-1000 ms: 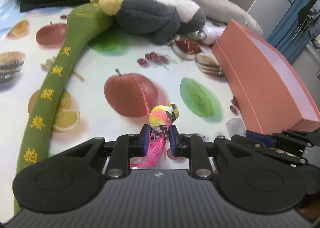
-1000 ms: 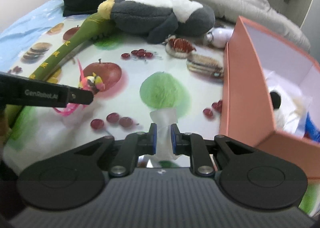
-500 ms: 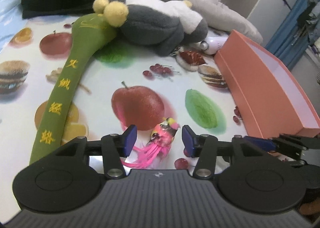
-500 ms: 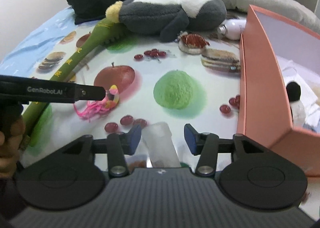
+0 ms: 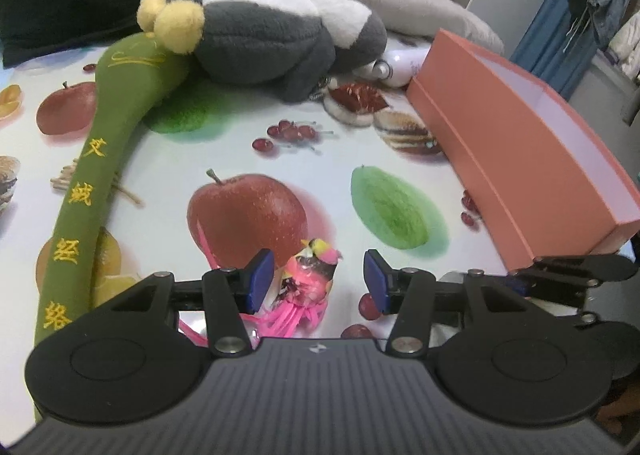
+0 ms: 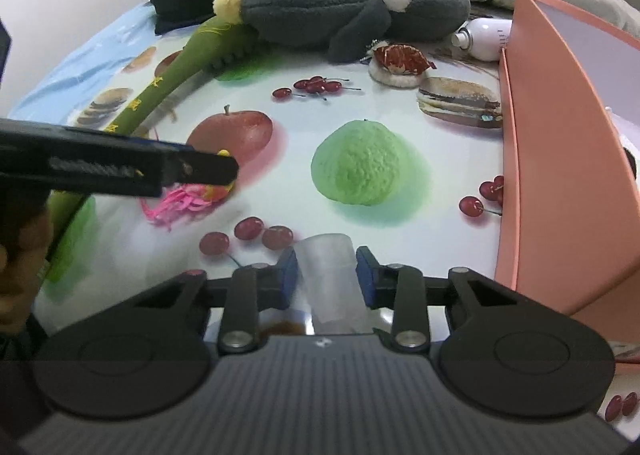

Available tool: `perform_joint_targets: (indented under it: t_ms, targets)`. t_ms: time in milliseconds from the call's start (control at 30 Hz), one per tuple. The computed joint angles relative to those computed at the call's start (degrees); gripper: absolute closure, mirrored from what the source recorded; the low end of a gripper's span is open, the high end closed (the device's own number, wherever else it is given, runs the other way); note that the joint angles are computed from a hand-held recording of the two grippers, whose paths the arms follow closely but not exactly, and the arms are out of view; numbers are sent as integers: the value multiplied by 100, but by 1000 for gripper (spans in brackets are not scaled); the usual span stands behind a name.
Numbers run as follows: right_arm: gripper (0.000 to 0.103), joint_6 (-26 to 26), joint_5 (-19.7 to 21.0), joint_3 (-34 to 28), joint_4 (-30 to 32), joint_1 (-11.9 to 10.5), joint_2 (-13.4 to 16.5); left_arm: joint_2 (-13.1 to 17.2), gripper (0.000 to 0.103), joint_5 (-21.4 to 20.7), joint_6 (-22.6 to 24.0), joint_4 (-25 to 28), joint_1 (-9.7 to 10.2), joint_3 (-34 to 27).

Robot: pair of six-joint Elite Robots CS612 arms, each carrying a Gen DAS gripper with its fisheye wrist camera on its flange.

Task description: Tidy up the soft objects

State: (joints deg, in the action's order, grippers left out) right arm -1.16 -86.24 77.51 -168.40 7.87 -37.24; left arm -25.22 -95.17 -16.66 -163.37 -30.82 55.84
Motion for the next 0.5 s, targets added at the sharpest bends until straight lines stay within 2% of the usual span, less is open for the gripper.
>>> perform_joint_targets:
  t_ms: [167,267,300,500]
  targets:
    - [75,209,8,6,-32,-14,-14,53,50,159,145,142,-31,-68]
    - [75,319,-50,23,-114,-9,-29,61,66,267,220,147,-50,-66]
    - [76,348,-64,35,-145,-10,-38,63,68,267,229,145,-50,-67]
    - [76,509,-224,85,-259,4,-87,11,69,303,102,-22,-64,25]
